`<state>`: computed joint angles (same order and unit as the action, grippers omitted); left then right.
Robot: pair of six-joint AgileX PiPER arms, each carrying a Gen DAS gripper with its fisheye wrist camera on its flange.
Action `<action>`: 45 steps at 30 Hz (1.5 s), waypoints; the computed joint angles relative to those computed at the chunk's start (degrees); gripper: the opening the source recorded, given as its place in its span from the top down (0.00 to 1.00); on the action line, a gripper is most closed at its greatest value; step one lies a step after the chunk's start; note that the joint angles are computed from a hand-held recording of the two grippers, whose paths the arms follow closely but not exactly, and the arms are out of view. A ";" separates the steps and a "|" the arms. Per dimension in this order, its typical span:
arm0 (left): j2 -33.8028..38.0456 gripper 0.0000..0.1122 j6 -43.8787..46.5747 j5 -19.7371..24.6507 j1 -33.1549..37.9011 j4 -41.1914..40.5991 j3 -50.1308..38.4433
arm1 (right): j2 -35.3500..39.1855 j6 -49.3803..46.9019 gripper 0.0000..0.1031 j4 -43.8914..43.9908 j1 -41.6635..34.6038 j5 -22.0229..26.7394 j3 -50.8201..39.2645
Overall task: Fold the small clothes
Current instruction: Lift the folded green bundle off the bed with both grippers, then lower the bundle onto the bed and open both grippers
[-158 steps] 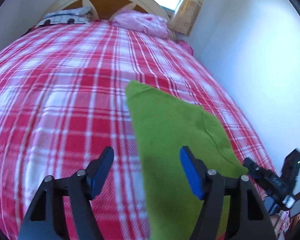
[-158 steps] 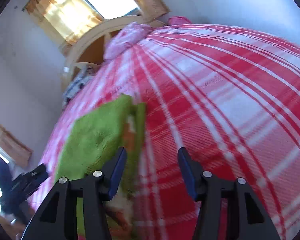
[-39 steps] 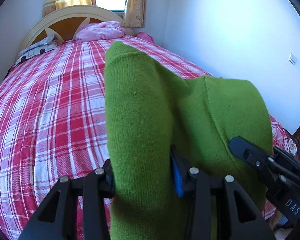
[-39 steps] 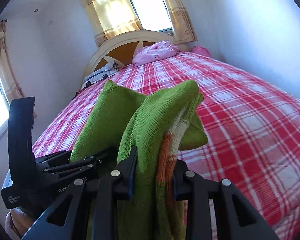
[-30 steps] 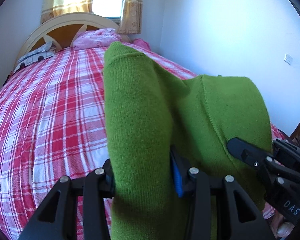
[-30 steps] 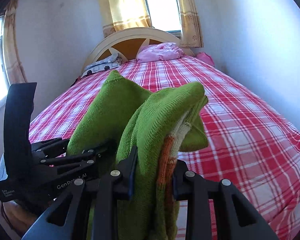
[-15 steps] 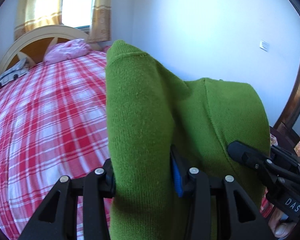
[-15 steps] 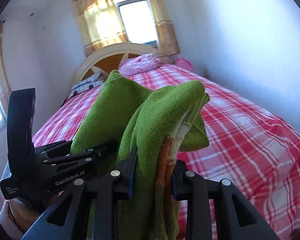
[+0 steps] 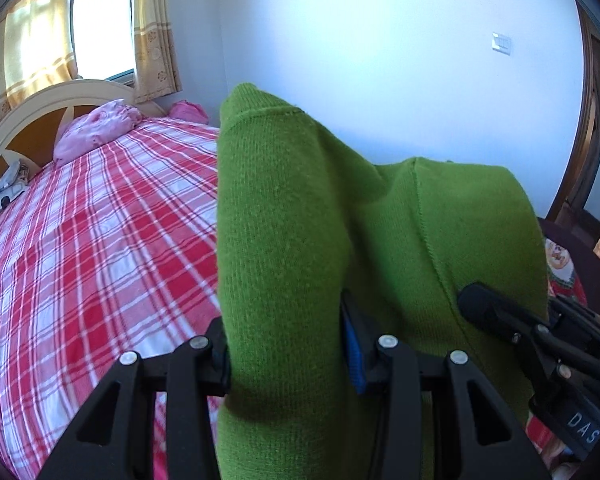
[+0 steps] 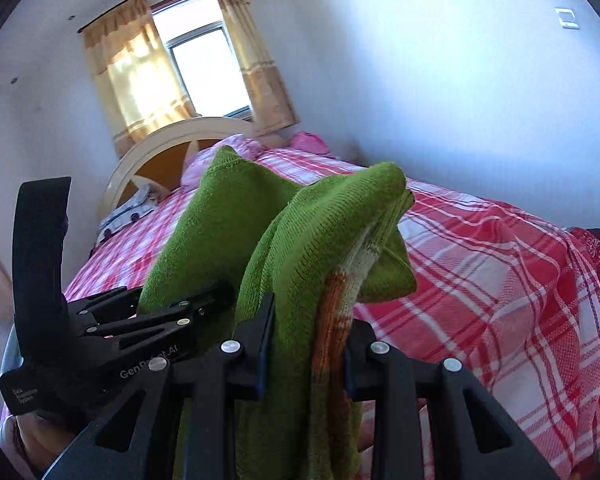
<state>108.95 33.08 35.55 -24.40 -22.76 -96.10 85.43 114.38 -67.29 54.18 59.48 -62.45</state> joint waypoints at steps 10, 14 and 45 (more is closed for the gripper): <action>9.28 0.61 -8.98 2.98 -3.86 9.48 -8.82 | 2.35 0.22 0.73 1.92 -9.12 -7.27 4.12; 10.18 0.59 -9.04 3.08 -3.59 8.71 -9.12 | 0.75 1.88 0.73 3.05 -12.71 -12.82 6.70; -2.57 0.13 -15.58 -1.69 0.56 16.32 8.77 | 6.28 -17.95 0.83 11.33 6.15 1.10 -4.76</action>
<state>106.39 17.50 33.86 -23.84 -6.43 -87.33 91.71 96.43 -55.96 60.34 60.58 -67.21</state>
